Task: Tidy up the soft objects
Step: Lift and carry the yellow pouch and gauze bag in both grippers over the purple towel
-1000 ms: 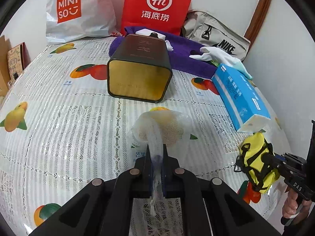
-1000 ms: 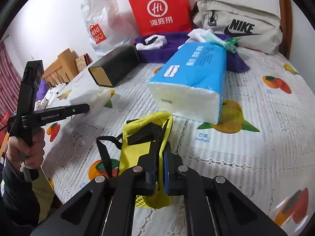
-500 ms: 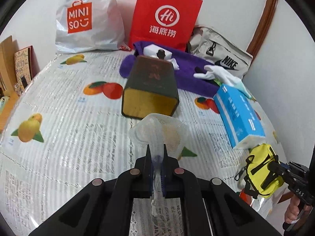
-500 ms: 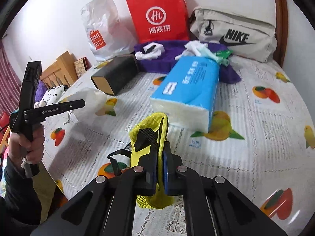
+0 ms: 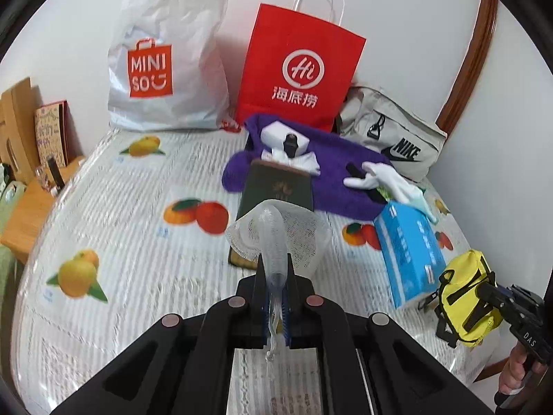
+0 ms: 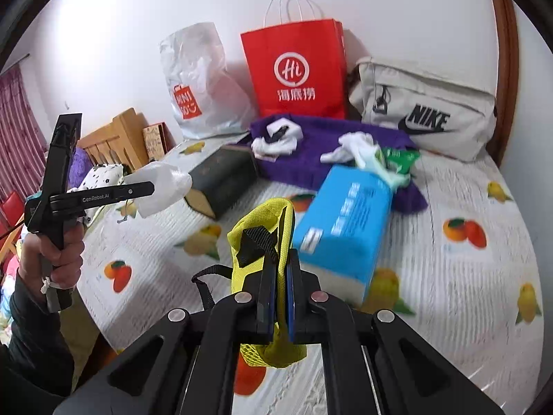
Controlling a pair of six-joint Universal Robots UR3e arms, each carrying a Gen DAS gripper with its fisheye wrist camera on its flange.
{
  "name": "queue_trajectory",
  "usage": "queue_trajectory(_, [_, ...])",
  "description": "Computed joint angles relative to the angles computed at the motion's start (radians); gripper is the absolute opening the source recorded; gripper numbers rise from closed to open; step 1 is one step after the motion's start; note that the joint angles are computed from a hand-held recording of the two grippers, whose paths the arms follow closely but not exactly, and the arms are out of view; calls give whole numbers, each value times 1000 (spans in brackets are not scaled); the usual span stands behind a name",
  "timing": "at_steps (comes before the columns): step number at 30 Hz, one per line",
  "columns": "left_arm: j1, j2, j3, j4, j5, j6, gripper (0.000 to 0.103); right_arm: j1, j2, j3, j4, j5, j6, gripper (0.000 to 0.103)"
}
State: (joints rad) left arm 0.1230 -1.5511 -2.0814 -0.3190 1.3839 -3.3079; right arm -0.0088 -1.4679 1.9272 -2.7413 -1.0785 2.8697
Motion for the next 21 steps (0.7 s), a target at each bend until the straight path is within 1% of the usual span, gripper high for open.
queue_trajectory(12, [-16, -148, 254, -85, 28, 11, 6, 4, 176, -263, 25, -24, 26, 5])
queue_trajectory(21, [-13, -299, 475, -158, 28, 24, 6, 21, 367, -548, 71, -68, 66, 5])
